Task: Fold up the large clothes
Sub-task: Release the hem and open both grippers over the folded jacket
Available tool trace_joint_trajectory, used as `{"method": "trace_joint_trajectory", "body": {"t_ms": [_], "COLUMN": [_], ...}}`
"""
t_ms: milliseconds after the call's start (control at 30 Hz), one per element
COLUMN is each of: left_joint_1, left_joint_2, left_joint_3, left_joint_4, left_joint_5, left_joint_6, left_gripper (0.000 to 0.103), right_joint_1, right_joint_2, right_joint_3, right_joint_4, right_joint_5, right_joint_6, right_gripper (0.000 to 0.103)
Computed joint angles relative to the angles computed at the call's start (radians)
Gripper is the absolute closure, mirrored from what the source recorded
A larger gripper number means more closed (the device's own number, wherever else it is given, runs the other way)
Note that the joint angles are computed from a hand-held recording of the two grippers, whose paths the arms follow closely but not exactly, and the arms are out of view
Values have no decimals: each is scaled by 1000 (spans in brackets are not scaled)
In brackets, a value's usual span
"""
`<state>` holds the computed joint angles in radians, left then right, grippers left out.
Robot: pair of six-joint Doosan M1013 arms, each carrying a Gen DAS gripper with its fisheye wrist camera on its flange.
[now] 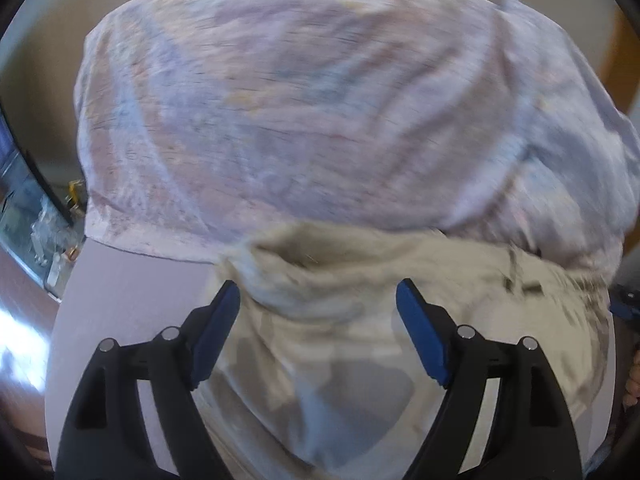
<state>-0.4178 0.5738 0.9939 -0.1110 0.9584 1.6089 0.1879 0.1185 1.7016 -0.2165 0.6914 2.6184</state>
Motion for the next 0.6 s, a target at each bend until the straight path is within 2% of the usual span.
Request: {"method": "trace_joint_trajectory", "body": {"t_ms": [100,167,233,300,400,500,600], "left_joint_1": [-13,-22,-32,-37,-39,-41,-43], "left_joint_2": [-28,-41,-49,-50,-46,-39,-31], "left_joint_3": [50,75,93,102,107,103,95], "left_joint_4": [-39,-47,-36,-23,-16,-9,4], "left_joint_5": [-7,-15,-26,-37,-45,-48,-52], "left_joint_6": [49,70,83,86,77,62,49], "left_gripper": [21,21,21,21,20,20,20], "right_joint_1": [42,62,78,85,82,73,65], "right_joint_2": [55,87,119,150,171,186,207], "right_joint_3": [-47,-76,-105,-132,-153,-175,-205], "right_joint_4": [65,56,20,-12,-43,-71,-101], "right_joint_5": [53,92,129,156,154,151,163], "right_joint_6": [-132,-165,-167,-161,-136,-99,-65], "right_gripper": [24,29,43,65,84,94,97]}}
